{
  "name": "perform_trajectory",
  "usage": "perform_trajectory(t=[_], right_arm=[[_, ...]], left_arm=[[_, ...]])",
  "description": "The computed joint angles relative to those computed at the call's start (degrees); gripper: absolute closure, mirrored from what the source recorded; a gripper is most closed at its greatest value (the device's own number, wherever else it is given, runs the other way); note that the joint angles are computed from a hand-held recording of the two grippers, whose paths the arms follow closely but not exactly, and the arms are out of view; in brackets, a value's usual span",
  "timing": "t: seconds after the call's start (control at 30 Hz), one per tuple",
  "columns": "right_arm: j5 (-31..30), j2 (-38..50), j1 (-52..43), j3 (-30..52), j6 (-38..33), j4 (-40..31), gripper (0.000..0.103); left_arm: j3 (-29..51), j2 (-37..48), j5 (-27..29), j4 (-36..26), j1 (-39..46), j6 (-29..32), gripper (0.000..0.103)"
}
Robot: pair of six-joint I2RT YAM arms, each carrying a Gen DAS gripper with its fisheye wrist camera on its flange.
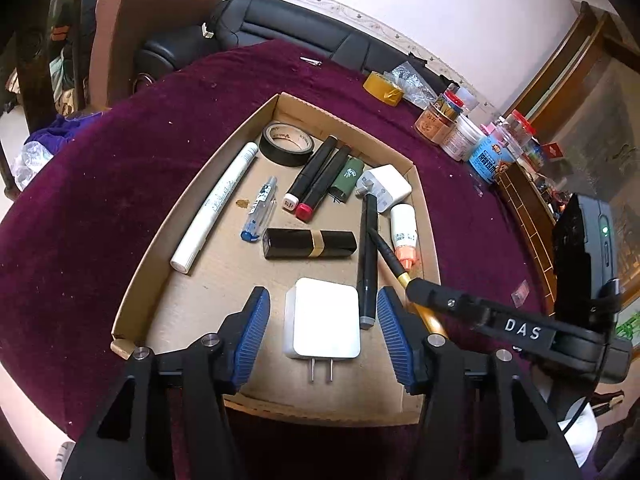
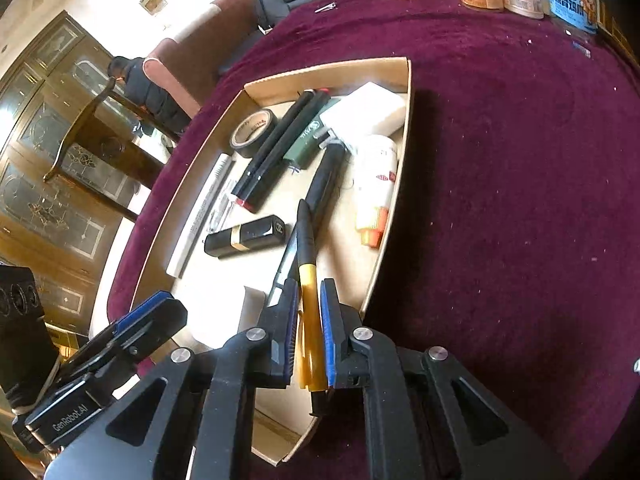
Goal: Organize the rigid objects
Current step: 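Carry charger and yellow pencil into the box and open both tools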
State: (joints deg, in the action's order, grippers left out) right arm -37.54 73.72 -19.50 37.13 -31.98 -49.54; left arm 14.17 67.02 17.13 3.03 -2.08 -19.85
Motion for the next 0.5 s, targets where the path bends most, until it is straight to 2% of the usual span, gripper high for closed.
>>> perform_trajectory(t=[0.1,0.17,0.23,0.5], right_arm=[[0.1,-1.7,-1.1,-0.5,-0.6,-0.4,0.094],[0.7,-3.1,-1.8,-0.8,-0.7,0.0,0.088],[-0.3,-3.3,-3.6,-0.7,-2.5,-1.5,0.086],[-2.8,-3.4,-8.2,-0.2,-7.0,-5.3,0.086]], left_arm=[[-0.5,-0.6,0.6,-0.2,0.8,0.1,0.053],[-1.0,-1.9,0.7,-1.0,1.2,-0.1,0.049],[-1.2,-2.7,1.0,-1.4,1.4,-0.2,0.047],[-2.1,-6.4,0.7,-3.8,0.2,-1.1,0.047]])
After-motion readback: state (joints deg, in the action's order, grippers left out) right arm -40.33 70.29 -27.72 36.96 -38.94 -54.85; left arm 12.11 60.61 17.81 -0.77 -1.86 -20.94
